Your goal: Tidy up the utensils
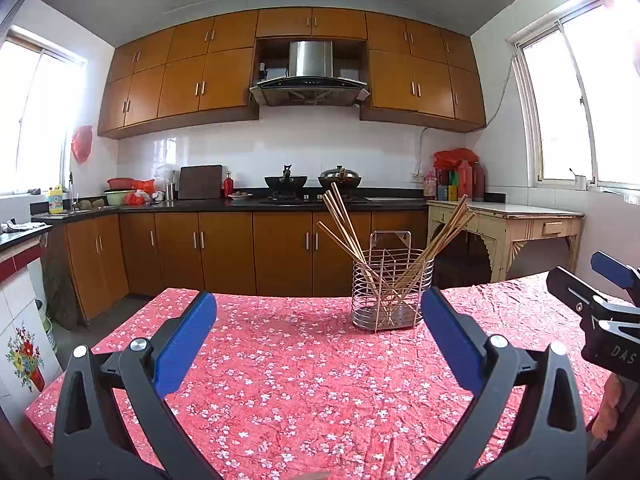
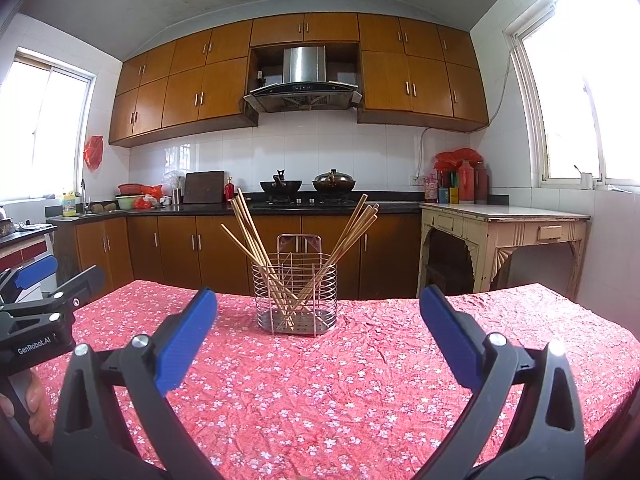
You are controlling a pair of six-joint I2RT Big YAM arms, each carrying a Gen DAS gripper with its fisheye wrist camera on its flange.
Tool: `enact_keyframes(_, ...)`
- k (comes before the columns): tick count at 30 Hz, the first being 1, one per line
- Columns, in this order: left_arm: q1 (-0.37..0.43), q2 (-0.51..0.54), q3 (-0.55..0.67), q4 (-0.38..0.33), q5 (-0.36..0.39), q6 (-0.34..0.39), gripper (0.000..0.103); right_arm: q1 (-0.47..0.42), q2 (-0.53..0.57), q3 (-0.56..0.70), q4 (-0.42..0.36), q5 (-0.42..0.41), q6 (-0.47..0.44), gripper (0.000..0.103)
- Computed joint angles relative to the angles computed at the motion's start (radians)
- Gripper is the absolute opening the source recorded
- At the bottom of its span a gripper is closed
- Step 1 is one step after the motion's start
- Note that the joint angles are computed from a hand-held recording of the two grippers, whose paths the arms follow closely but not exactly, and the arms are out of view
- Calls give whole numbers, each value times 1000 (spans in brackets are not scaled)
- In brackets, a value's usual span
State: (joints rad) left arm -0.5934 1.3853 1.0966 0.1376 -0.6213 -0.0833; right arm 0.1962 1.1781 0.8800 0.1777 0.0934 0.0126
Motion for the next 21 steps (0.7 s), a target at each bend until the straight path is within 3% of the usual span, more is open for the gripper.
enact_keyframes(21,1,8,5,-2,6,-6,101,1,3,2,-1,0,2,99)
